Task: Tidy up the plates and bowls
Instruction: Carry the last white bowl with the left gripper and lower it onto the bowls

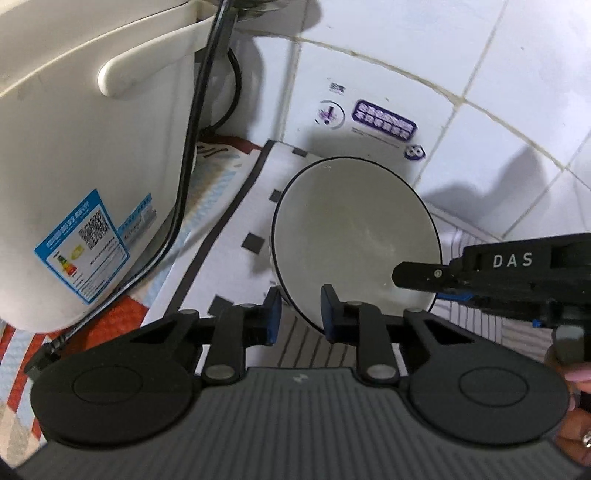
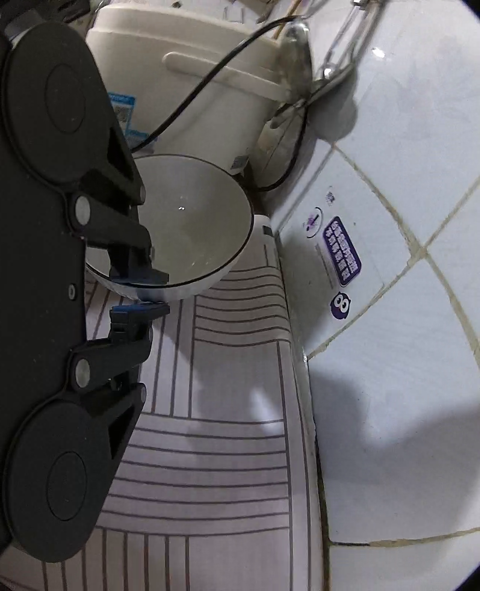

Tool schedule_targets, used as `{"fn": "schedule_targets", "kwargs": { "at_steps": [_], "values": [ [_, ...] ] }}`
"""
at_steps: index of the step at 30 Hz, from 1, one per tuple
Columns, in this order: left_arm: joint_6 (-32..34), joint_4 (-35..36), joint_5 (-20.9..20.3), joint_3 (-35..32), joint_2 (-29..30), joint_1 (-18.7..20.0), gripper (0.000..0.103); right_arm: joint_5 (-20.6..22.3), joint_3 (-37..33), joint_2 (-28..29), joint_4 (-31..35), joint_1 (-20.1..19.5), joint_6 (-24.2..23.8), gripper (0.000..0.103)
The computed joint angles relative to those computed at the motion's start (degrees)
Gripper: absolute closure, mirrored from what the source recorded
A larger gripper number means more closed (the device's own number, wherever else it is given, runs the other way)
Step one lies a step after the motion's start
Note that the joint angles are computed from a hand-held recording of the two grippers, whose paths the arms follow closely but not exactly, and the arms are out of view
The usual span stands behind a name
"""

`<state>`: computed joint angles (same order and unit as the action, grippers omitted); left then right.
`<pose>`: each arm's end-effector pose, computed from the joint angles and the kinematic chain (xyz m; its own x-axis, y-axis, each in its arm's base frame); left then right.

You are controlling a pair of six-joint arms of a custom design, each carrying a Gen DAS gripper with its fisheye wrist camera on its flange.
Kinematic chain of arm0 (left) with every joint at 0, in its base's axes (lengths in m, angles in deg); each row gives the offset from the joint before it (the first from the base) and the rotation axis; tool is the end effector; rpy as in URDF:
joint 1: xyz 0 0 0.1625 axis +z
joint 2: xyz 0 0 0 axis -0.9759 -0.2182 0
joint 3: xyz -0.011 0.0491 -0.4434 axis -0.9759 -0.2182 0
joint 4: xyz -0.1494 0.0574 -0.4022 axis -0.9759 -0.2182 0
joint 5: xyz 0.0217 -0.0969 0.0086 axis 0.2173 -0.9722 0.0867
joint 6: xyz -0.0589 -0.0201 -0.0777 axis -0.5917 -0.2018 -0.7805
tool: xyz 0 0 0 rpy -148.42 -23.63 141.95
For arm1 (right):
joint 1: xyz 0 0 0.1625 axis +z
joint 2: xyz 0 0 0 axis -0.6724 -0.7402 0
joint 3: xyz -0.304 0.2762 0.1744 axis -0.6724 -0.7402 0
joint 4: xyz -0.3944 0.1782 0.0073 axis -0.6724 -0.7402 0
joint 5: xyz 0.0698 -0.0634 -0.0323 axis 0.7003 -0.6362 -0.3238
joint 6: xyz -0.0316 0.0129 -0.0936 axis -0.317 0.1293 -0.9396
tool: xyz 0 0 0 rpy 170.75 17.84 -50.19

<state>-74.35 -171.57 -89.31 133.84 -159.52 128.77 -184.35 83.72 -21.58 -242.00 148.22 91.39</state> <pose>-0.1293 -0.5015 0.2331 -0.8184 -0.1948 -0.5406 0.2054 0.7795 -0.5918 0.2864 -0.5863 0.0546 -0.9894 -0.0656 0.1296 -0.1072 0.9321 -0.3460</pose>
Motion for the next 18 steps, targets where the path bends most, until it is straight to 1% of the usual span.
{"fn": "schedule_targets", "kwargs": {
  "at_steps": [3,6,9,13,15,18],
  "values": [
    [-1.65,2.66,-0.52,0.77,-1.98,-1.53,0.082,-1.93,0.6,-1.16,1.0,1.16,-0.55,0.09],
    [-3.6,5.5,0.11,1.4,-3.93,-3.56,0.082,-4.75,-0.33,-2.5,5.8,2.86,-0.33,0.09],
    [-6.0,9.17,0.65,1.42,-5.7,-5.57,0.082,-5.01,0.06,-4.28,6.87,4.11,-1.58,0.089],
    [-8.69,15.3,1.65,1.64,-7.96,-9.18,0.082,-5.75,2.16,-6.96,6.3,5.73,-2.44,0.089],
    [-10.23,19.61,1.29,1.62,-9.38,-11.25,0.082,-5.65,3.76,-8.64,5.88,6.24,-2.7,0.089],
    [-11.9,24.58,0.25,1.78,-11.49,-14.38,0.082,-4.71,6.85,-11.96,5.28,6.6,-1.68,0.089]
  ]
}}
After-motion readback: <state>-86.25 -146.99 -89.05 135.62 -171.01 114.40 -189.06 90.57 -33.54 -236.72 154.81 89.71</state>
